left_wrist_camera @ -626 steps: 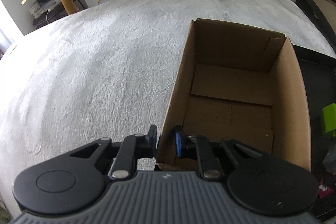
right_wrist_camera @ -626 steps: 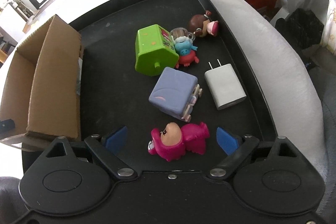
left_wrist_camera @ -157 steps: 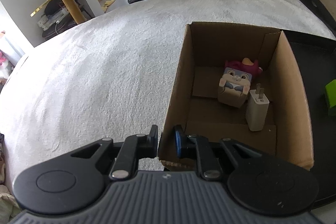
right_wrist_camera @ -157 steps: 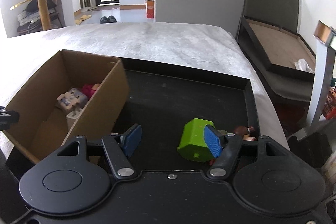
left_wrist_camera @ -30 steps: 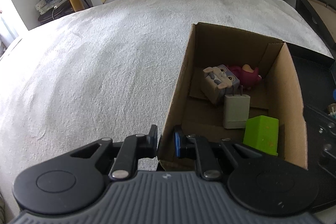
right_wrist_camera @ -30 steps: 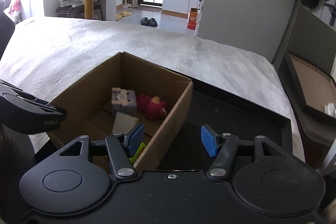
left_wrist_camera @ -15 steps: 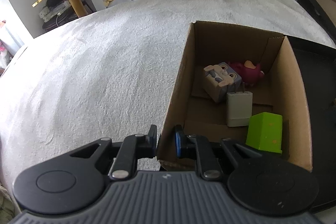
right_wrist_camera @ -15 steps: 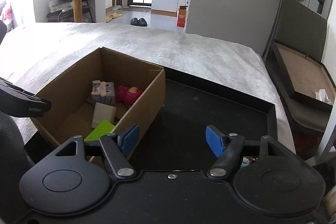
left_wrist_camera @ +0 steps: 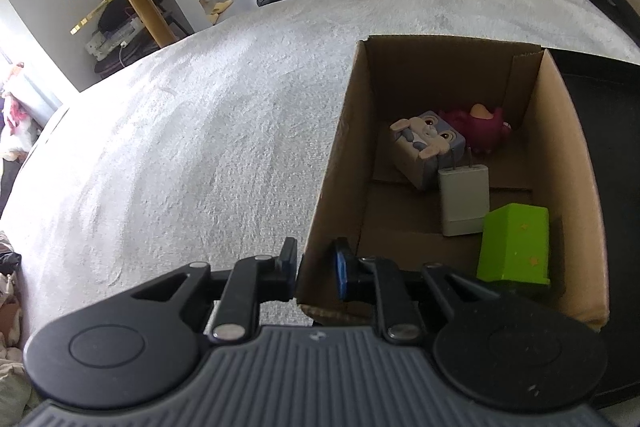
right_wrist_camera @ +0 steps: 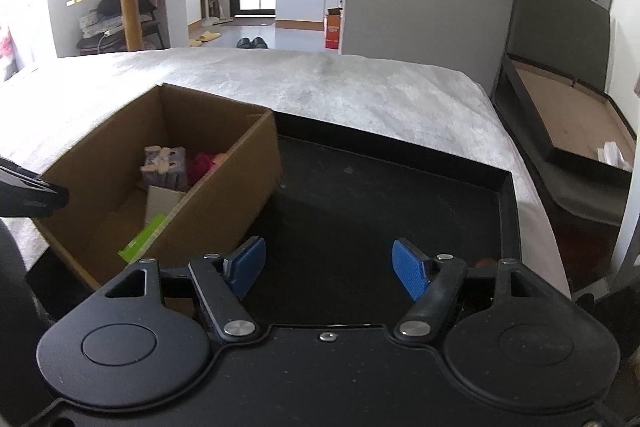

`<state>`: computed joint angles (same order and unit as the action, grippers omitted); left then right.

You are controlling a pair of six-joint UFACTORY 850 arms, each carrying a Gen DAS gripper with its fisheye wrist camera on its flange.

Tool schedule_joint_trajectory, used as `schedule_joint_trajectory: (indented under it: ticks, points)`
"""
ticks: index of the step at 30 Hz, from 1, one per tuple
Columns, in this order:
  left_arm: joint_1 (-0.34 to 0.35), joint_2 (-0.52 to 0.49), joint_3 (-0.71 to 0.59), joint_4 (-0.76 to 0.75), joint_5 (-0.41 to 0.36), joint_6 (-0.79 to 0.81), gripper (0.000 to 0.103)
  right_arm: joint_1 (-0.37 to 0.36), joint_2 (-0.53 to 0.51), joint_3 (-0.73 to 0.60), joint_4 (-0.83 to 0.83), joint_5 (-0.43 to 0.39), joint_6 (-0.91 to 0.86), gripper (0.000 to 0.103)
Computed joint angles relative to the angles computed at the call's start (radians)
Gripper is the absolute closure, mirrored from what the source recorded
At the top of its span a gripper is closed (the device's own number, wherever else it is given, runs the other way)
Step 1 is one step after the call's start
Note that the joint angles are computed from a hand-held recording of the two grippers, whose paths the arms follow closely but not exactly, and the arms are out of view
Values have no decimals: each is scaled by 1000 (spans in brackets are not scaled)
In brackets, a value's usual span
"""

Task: Organize rigid objects
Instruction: 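Return the right gripper to the tray and grasp the blue-and-red figure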

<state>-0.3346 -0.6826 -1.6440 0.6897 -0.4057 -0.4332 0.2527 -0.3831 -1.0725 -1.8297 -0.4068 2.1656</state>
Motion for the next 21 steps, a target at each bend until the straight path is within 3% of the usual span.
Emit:
schedule_joint_trajectory:
  ticks: [21]
  points:
    - [-22, -3, 11, 151, -21, -107, 83, -42, -91, -32, 226, -94, -96, 33]
